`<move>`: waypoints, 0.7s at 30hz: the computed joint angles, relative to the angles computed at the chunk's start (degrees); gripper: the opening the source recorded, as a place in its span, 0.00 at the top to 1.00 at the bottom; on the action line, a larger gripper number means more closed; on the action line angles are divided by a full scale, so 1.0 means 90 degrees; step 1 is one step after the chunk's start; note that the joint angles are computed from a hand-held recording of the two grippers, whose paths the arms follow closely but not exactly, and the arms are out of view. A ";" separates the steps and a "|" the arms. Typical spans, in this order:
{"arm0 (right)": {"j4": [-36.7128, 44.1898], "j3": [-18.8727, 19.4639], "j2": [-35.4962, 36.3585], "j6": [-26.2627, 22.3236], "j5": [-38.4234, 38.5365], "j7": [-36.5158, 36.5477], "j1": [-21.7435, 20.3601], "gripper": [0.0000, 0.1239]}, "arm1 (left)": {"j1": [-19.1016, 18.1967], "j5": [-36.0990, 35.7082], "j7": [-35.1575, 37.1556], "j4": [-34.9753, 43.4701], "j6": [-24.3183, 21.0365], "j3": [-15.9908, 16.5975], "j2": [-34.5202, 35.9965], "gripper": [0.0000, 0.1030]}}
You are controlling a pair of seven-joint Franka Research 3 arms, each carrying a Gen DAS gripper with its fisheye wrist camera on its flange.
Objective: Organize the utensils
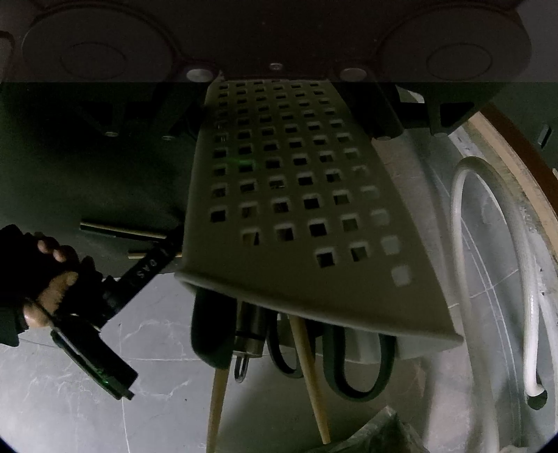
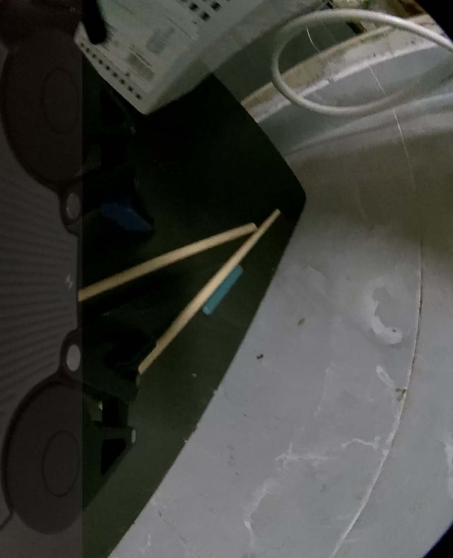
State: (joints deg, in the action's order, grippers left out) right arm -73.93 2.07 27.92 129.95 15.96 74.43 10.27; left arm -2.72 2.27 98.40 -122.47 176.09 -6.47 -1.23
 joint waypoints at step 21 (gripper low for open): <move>-0.0470 -0.0094 -0.0327 0.0156 -0.0333 0.0599 0.0094 0.81 | -0.0001 -0.0910 0.0891 0.0082 -0.0005 -0.0046 0.0086 0.24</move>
